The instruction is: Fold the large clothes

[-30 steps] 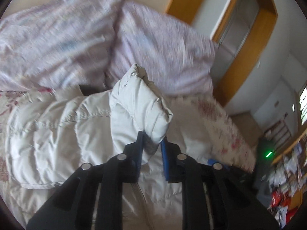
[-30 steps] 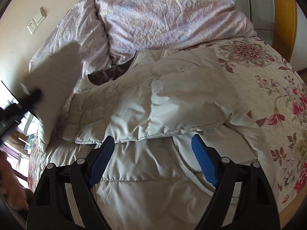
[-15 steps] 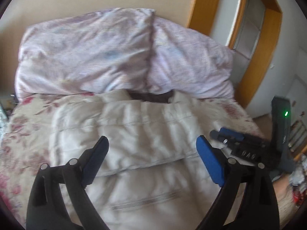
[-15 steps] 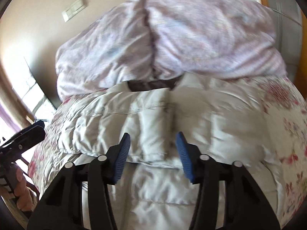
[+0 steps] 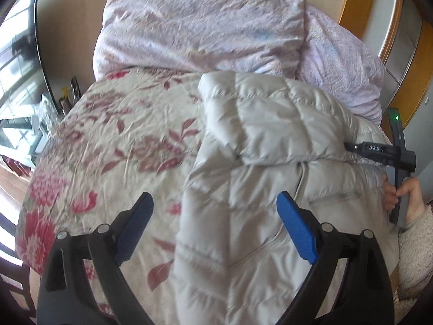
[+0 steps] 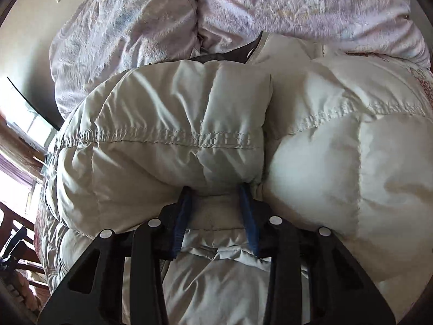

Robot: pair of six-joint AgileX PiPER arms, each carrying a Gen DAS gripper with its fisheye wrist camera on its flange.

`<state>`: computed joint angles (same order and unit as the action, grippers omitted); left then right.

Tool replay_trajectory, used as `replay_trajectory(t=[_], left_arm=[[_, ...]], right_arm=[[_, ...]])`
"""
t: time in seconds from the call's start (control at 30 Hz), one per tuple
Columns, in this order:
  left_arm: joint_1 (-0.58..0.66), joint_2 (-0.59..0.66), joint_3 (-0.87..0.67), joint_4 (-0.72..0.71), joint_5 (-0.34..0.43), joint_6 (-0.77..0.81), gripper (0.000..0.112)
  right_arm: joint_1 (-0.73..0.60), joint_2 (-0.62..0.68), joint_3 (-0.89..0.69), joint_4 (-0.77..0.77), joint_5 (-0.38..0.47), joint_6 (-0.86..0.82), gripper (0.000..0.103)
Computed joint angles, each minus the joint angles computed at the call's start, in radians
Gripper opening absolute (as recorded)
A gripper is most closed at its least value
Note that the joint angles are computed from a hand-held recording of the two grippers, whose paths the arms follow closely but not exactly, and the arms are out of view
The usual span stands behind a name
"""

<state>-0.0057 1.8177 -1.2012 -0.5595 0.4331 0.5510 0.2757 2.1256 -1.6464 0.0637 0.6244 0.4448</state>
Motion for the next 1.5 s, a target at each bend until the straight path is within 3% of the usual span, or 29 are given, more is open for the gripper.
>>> replay_trajectory(t=[0.2, 0.23, 0.33, 0.37, 0.43, 0.57, 0.67, 0.87, 1.0, 1.1, 1.2, 1.4, 1.5], left_arm=[[0.077, -0.015, 0.09, -0.135, 0.055, 0.208, 0.092], [0.082, -0.016, 0.097, -0.162, 0.068, 0.233, 0.092], [0.13, -0.004, 0.113, -0.266, 0.139, 0.332, 0.092], [0.149, 0.004, 0.117, -0.297, 0.169, 0.356, 0.092], [0.188, 0.023, 0.125, -0.363, 0.24, 0.411, 0.092], [0.223, 0.034, 0.165, -0.414, 0.3, 0.463, 0.091], [0.231, 0.022, 0.2, -0.436, 0.308, 0.5, 0.086], [0.224, -0.014, 0.247, -0.424, 0.324, 0.5, 0.075], [0.246, -0.035, 0.295, -0.465, 0.344, 0.539, 0.068], [0.282, -0.038, 0.323, -0.498, 0.39, 0.563, 0.063], [0.318, -0.046, 0.359, -0.52, 0.43, 0.592, 0.06], [0.337, -0.007, 0.395, -0.54, 0.456, 0.606, 0.054], [0.333, -0.006, 0.395, -0.556, 0.456, 0.61, 0.048]], right_arm=[[-0.09, -0.169, 0.234, 0.366, -0.081, -0.269, 0.039], [-0.104, -0.219, 0.285, 0.383, -0.073, -0.28, 0.052], [-0.146, -0.391, 0.454, 0.412, -0.075, -0.323, 0.07], [-0.173, -0.472, 0.527, 0.413, -0.065, -0.338, 0.078], [-0.217, -0.584, 0.618, 0.379, -0.034, -0.331, 0.083], [-0.408, -0.794, 0.805, 0.434, 0.089, -0.44, 0.083], [-0.585, -0.882, 0.909, 0.504, 0.155, -0.565, 0.083], [-0.834, -0.878, 1.028, 0.688, 0.291, -0.875, 0.082], [-0.887, -0.87, 1.069, 0.744, 0.339, -0.998, 0.082], [-0.952, -0.847, 1.097, 0.821, 0.421, -1.126, 0.081], [-0.977, -0.837, 1.123, 0.842, 0.474, -1.19, 0.073], [-0.979, -0.828, 1.182, 0.883, 0.488, -1.26, 0.071], [-0.978, -0.839, 1.193, 0.888, 0.487, -1.26, 0.062]])
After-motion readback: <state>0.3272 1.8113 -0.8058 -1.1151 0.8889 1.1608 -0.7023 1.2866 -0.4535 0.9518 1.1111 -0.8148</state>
